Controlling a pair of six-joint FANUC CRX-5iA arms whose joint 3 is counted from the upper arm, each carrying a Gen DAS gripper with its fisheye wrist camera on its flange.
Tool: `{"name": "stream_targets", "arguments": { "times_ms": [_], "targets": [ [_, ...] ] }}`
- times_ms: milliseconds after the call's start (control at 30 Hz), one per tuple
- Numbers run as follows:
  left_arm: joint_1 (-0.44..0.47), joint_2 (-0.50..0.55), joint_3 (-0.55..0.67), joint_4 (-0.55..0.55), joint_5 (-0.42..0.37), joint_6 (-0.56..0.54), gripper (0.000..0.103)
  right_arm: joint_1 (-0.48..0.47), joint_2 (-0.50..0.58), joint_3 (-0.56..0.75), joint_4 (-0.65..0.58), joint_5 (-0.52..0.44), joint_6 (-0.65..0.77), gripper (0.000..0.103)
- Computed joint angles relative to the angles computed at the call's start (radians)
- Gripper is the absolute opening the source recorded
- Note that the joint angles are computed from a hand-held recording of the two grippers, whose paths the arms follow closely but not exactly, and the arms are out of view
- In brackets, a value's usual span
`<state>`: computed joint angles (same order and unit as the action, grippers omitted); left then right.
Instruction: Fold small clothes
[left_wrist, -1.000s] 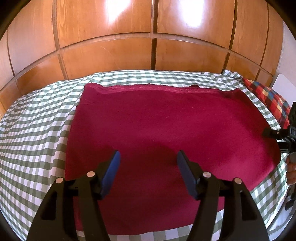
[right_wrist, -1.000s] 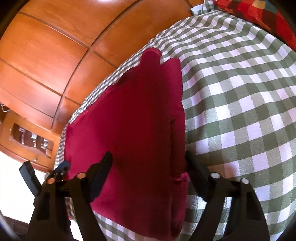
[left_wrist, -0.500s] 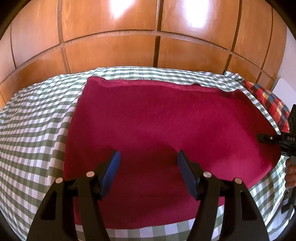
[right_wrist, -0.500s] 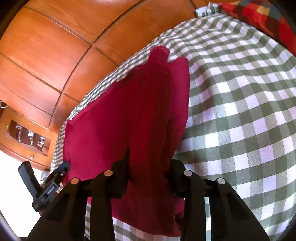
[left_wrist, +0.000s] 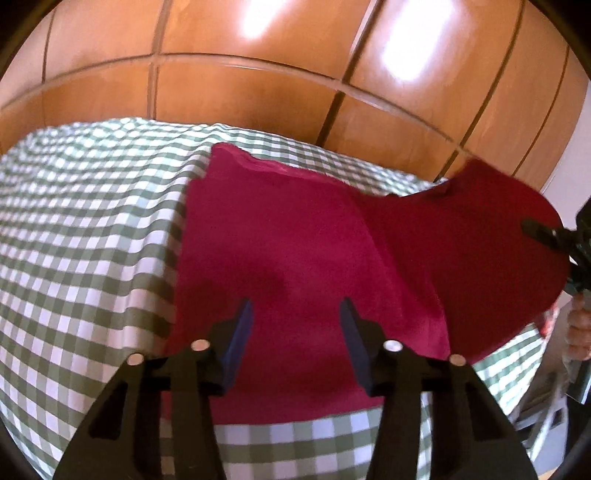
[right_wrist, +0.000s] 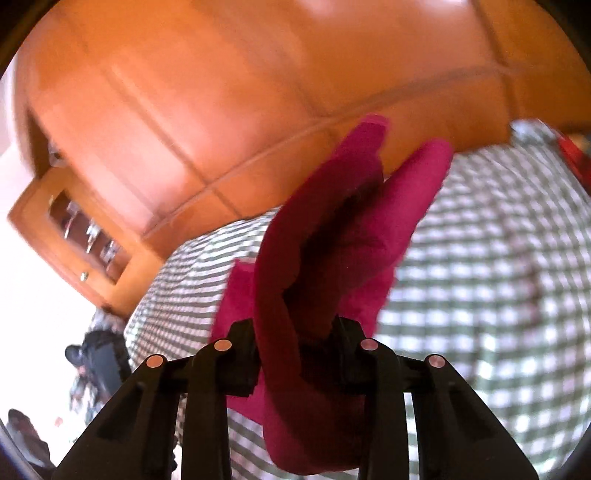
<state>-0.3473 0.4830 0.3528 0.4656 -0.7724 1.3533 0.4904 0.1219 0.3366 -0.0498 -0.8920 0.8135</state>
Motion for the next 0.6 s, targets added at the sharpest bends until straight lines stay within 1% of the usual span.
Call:
{"name": "stream_targets", "arguments": {
  "times_ms": [100, 133, 200, 300, 333, 400, 433, 467, 500, 533, 567, 600],
  "targets": [
    [0.037, -0.032, -0.084, 0.115, 0.026, -0.060, 0.043, 0.028, 0.108, 0.152, -0.032, -0.053, 0.078, 0.029],
    [0.050, -0.041, -0.109, 0.150, 0.035, -0.076, 0.043, 0.041, 0.162, 0.225, -0.044, -0.089, 0.107, 0.029],
    [0.075, -0.058, -0.154, 0.200, 0.051, -0.088, 0.043, 0.064, 0.238, 0.324, -0.054, -0.150, 0.140, 0.029],
    [0.105, -0.069, -0.209, 0.301, 0.064, -0.117, 0.043, 0.098, 0.399, 0.526, -0.077, -0.288, 0.192, 0.029],
    [0.112, -0.071, -0.223, 0.332, 0.068, -0.128, 0.043, 0.113, 0.462, 0.607, -0.082, -0.348, 0.213, 0.029],
    [0.124, -0.068, -0.236, 0.380, 0.070, -0.142, 0.043, 0.142, 0.535, 0.693, -0.061, -0.422, 0.226, 0.029],
    [0.127, -0.069, -0.240, 0.396, 0.070, -0.147, 0.043, 0.155, 0.554, 0.708, -0.049, -0.443, 0.231, 0.033],
    [0.131, -0.066, -0.242, 0.422, 0.069, -0.163, 0.043, 0.156, 0.560, 0.711, -0.060, -0.444, 0.239, 0.037],
    [0.135, -0.062, -0.249, 0.472, 0.060, -0.194, 0.047, 0.149, 0.544, 0.685, -0.097, -0.413, 0.252, 0.046],
    [0.138, -0.058, -0.249, 0.493, 0.053, -0.205, 0.049, 0.142, 0.513, 0.639, -0.127, -0.372, 0.269, 0.061],
    [0.140, -0.055, -0.246, 0.507, 0.048, -0.209, 0.050, 0.128, 0.484, 0.606, -0.174, -0.338, 0.296, 0.067],
    [0.141, -0.056, -0.246, 0.516, 0.042, -0.214, 0.051, 0.112, 0.442, 0.555, -0.221, -0.304, 0.322, 0.069]
  ]
}}
